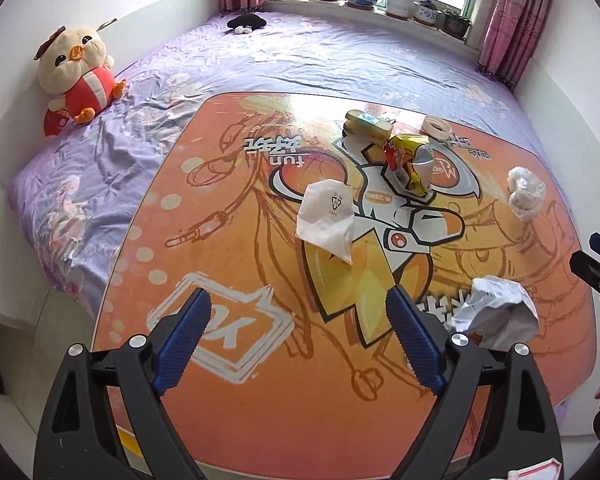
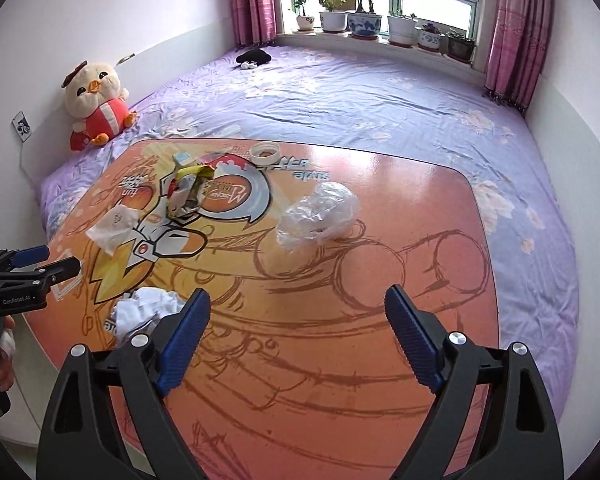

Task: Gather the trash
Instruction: 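Grasp the white tissue with the left tool while the right tool grasps the clear plastic bag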

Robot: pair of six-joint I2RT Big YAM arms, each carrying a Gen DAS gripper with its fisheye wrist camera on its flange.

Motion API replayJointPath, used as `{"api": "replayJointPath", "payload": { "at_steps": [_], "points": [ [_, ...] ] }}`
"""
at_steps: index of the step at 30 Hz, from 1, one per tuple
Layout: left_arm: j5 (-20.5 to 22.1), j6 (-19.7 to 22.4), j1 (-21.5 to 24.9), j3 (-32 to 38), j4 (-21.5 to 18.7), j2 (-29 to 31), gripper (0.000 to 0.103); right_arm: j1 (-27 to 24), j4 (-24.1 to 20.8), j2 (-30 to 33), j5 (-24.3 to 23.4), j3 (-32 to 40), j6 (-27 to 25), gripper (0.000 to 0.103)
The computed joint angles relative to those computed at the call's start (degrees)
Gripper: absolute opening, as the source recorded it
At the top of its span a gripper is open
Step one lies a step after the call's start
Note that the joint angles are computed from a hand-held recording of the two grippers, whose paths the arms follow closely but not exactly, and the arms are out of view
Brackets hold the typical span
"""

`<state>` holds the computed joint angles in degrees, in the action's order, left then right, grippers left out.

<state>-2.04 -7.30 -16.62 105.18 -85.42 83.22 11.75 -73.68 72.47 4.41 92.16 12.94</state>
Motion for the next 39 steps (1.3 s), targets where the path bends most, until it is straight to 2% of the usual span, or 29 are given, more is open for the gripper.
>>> {"api": "replayJointPath", "payload": {
  "at_steps": [10,17,19,21,24,26,29,32,35,39],
  "points": [
    [-2.1,-1.2,-1.7,5.6,-1.3,6.9,0.087,-4.3,0.6,7.7,-2.7,4.2,-1.2,0.089],
    [-2.0,-1.1,-2.2,6.7,-2.1,8.9,0.073,-5.0,0.6,11.7,-2.7,6.7,-2.0,0.089],
    [-2.3,-1.1,-2.4,6.4,-1.3,8.8,0.074,-5.2,1.1,12.2,-2.7,7.0,-2.3,0.089],
    [-2.3,-1.3,-2.3,6.3,-0.9,8.7,0.07,-5.4,1.4,12.6,-2.9,7.4,-2.8,0.089],
    [-2.3,-1.2,-2.4,6.4,-0.4,8.8,0.06,-5.4,1.2,13.3,-3.7,8.1,-3.9,0.074],
    [-2.3,-0.9,-2.3,6.7,-0.4,9.0,0.054,-5.6,0.5,13.6,-4.8,8.5,-4.1,0.059],
    [-2.1,-0.5,-1.9,7.1,-0.6,9.1,0.041,-5.6,0.2,13.8,-5.3,8.6,-4.3,0.047],
    [-1.4,-0.2,-1.7,7.4,-0.9,9.2,0.024,-5.7,0.2,13.4,-5.9,8.4,-4.4,0.04],
    [0.4,0.3,-1.4,7.5,-1.3,9.2,0.01,-5.7,0.0,13.1,-6.1,8.3,-4.4,0.038],
    [1.9,0.9,-1.5,7.4,-1.3,8.7,0.006,-5.7,-0.5,12.7,-6.4,8.1,-4.3,0.037]
  ]
}}
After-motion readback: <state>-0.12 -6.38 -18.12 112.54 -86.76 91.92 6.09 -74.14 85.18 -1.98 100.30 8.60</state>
